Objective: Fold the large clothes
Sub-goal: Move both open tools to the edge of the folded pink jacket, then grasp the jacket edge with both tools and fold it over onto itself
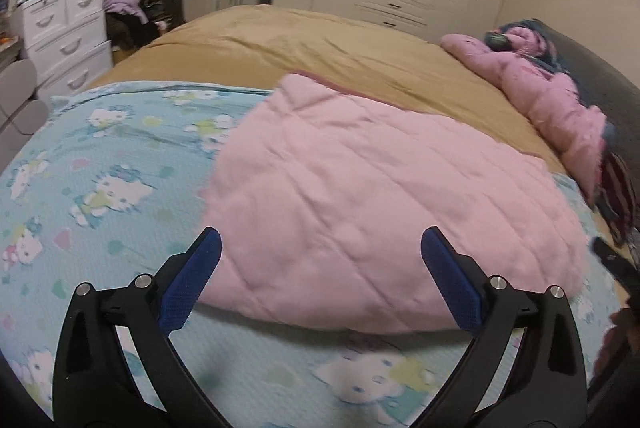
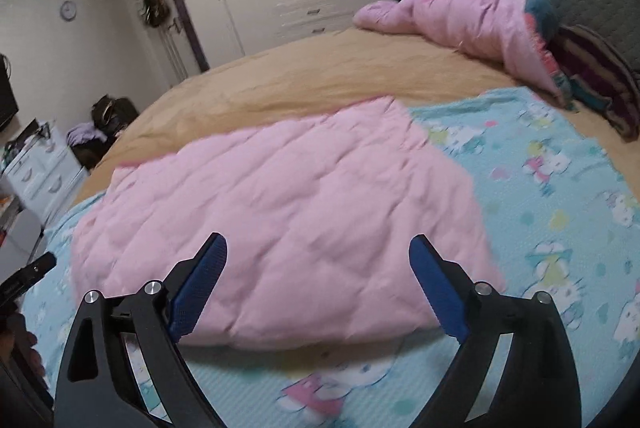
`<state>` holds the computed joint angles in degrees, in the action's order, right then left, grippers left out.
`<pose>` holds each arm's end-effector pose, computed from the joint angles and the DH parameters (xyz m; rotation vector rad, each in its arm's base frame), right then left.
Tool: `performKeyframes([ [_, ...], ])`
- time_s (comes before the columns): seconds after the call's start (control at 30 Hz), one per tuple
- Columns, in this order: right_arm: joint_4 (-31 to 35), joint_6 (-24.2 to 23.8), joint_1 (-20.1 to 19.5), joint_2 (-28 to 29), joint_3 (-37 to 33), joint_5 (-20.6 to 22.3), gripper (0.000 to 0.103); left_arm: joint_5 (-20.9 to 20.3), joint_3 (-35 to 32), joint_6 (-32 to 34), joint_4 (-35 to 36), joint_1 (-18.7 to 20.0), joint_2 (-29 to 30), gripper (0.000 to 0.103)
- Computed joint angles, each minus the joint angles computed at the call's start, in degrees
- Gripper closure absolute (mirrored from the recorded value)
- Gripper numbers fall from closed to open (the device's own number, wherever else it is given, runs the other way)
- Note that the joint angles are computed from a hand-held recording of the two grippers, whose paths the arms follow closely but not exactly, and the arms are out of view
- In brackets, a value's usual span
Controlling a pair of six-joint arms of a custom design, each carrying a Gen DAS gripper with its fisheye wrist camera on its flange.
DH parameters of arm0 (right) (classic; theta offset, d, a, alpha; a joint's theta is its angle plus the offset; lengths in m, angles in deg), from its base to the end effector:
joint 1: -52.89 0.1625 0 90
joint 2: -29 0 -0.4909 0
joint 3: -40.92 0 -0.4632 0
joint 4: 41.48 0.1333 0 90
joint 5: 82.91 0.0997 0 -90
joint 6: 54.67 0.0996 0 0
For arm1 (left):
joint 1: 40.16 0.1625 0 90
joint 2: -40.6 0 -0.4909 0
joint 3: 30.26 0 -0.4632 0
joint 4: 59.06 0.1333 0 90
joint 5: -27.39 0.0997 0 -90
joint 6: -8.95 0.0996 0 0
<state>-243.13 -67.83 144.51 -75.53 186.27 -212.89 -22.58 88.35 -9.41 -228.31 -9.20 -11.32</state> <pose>0.0787 -0.3301 0.4040 -0.2559 -2.0512 1.3426 -0.4129 -0.4779 0.0708 0.8088 2.4827 -0.8183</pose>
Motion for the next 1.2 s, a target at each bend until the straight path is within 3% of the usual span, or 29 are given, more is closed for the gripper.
performKeyframes([
  [0.1,-0.2,-0.9,-0.1,3.0,0.0,0.7,0.011,-0.7,0.3,0.0,-2.3,-1.1,2.4,0.009],
  [0.23,4.3,1.8,-2.4,6.2,-0.7,-0.4,0.011,2.4,-2.3,-0.5,5.4,-1.3,7.1,0.009],
  [0.33,4.2,1.1,-3.4,8.4,-1.2,-1.1,0.008,0.7,-3.0,-1.1,7.2,-0.2,8.4,0.009],
  [0.47,5.6,1.9,-6.7,7.9,-1.1,3.6,0.007,-1.2,-3.3,1.7,5.2,1.3,9.2,0.008],
  [0.57,6.5,1.7,-6.9,7.4,-1.3,4.4,0.007,-1.4,-3.5,2.3,5.2,1.5,9.2,0.008],
  [0.63,9.7,2.0,-6.7,4.7,-1.3,6.5,0.005,-1.8,-3.6,1.9,6.1,1.4,8.4,0.008],
  [0.73,12.1,2.8,-8.7,-2.8,-0.2,14.2,0.006,-0.4,-3.2,2.4,5.0,1.0,7.0,0.008],
  [0.83,14.3,2.3,-11.4,-8.9,-0.2,16.8,0.004,0.8,-2.9,3.3,2.6,1.4,5.7,0.008],
  [0.97,20.9,1.5,-17.6,-14.0,-1.5,19.3,0.004,4.0,-4.4,2.7,3.1,3.5,5.3,0.008],
  [1.2,26.7,-0.4,-28.7,-17.9,-2.5,25.8,0.004,3.3,-6.1,0.4,3.9,7.4,4.1,0.008],
])
